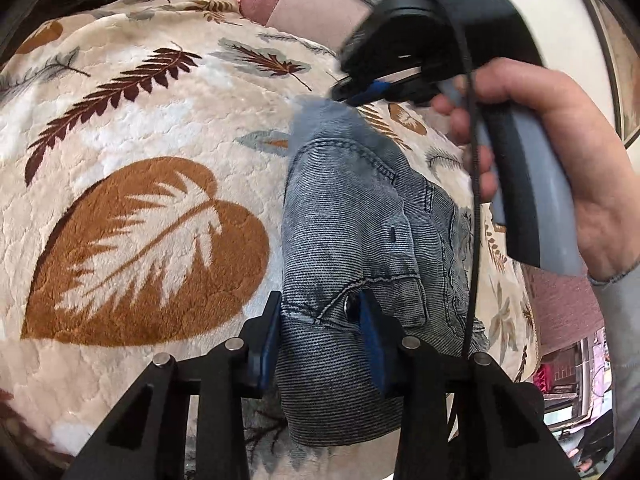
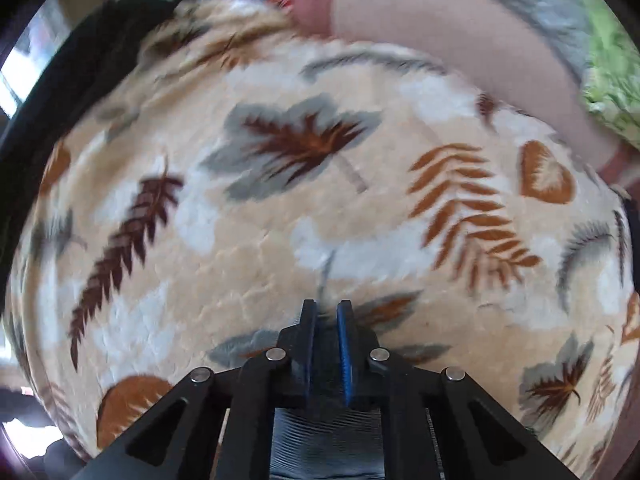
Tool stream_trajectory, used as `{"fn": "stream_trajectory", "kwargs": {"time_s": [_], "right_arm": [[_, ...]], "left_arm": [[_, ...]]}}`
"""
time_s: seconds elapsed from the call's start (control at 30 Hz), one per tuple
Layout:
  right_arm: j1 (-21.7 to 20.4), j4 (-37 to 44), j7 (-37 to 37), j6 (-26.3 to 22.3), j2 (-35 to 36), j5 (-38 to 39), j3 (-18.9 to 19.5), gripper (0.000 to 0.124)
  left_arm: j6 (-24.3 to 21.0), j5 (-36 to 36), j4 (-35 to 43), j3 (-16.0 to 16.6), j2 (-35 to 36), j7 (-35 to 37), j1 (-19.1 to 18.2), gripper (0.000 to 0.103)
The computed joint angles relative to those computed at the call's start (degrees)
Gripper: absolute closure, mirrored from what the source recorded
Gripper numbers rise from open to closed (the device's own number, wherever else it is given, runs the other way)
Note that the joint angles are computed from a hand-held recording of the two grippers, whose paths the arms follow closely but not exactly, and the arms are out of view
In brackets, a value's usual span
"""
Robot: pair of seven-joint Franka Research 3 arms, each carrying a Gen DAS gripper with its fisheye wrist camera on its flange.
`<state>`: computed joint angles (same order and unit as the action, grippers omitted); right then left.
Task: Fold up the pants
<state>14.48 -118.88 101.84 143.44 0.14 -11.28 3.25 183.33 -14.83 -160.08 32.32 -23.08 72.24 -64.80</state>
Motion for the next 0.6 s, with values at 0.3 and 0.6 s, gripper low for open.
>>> {"fn": "stream_trajectory", "kwargs": {"time_s": [0.3,0.6], "right_arm": [[-0.2,-14.0,-14.7,2.2,-12.7,20.2,0.0,0.111],[-1.8,-26.7,-17.5,7.5,-22.0,25.4,-1.4,0.111]], "left_arm": [[0.6,2.0,-1.7,-0.8,-1.6,-2.4,1.9,0.047],[0.6,4.9,-5.3,-8.9,-5.0,-4.3,11.5,0.035]]}}
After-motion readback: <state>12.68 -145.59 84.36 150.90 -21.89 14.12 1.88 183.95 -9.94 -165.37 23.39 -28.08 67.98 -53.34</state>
